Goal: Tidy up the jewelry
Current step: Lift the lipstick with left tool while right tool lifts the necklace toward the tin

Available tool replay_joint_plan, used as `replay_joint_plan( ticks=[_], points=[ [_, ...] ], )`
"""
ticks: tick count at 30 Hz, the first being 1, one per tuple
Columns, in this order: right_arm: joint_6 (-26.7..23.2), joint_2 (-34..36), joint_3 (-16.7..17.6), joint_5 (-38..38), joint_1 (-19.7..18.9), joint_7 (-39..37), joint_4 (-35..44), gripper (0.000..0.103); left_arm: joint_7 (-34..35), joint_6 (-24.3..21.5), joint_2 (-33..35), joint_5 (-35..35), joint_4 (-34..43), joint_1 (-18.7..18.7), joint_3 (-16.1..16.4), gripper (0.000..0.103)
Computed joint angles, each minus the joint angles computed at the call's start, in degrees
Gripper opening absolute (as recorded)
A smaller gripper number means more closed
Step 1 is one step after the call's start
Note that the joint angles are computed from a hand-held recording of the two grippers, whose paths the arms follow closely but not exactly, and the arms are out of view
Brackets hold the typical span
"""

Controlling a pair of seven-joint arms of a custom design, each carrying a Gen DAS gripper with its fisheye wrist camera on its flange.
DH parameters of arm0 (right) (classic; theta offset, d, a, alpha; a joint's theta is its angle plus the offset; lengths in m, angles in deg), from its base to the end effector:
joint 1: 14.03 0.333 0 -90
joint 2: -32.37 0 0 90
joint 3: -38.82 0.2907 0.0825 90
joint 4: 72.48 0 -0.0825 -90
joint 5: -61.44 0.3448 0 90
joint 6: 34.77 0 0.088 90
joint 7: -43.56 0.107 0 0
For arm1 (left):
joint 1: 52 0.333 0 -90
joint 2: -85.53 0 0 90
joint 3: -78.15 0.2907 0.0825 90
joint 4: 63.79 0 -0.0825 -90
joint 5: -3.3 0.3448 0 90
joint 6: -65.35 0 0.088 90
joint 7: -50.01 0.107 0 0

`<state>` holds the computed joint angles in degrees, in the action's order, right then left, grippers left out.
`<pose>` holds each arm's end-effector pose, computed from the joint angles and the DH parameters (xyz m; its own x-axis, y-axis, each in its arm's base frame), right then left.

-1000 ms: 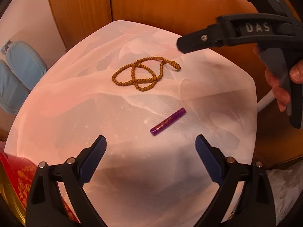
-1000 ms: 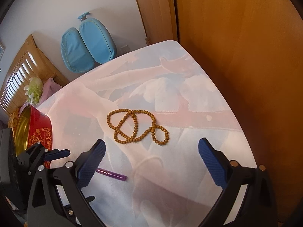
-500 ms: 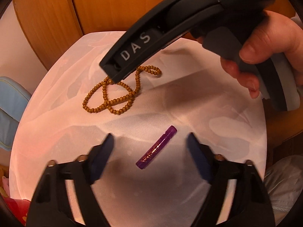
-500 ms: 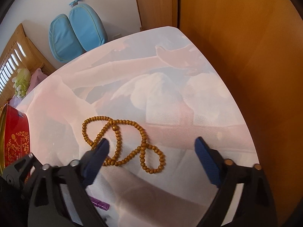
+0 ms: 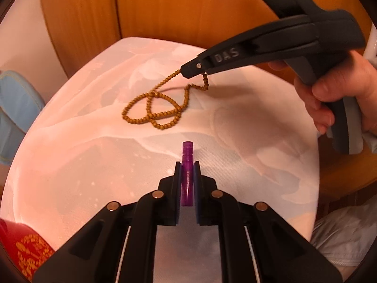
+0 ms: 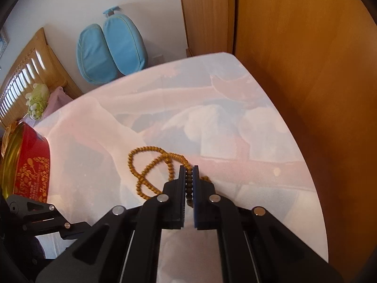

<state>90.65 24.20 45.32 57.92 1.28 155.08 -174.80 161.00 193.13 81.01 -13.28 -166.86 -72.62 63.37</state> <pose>0.4831 0.1957 0.6436 0.0621 -0.9911 -0.1176 -0.8608 0.0064 -0.5089 0.4342 -0.3256 0.6088 -0.7764 -0.6253 0.0790 -0.5648 0.6346 -0.5276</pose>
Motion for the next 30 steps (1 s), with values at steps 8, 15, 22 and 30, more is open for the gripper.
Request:
replay_joint_plan(
  ticks=[8, 15, 22, 30],
  points=[
    [7.6, -3.2, 0.6, 4.5, 1.3, -4.5, 3.6, 0.006, -6.7, -2.5, -6.7, -0.2, 0.7, 1.6, 2.5, 0.01],
    [12.0, -2.7, 1.9, 8.4, 3.7, -10.8, 10.6, 0.006, -11.8, -3.7, -14.8, 0.9, -0.7, 4.7, 6.2, 0.01],
    [13.7, 3.1, 3.5, 9.6, 7.0, -16.5, 22.9, 0.006, -20.3, -5.3, -24.1, 7.5, -5.5, 8.4, 8.7, 0.01],
    [10.4, 14.3, 4.8, 9.7, 13.5, -21.1, 40.3, 0.006, -25.9, -6.4, -33.9, 11.3, -13.0, 10.9, 12.5, 0.01]
  ],
)
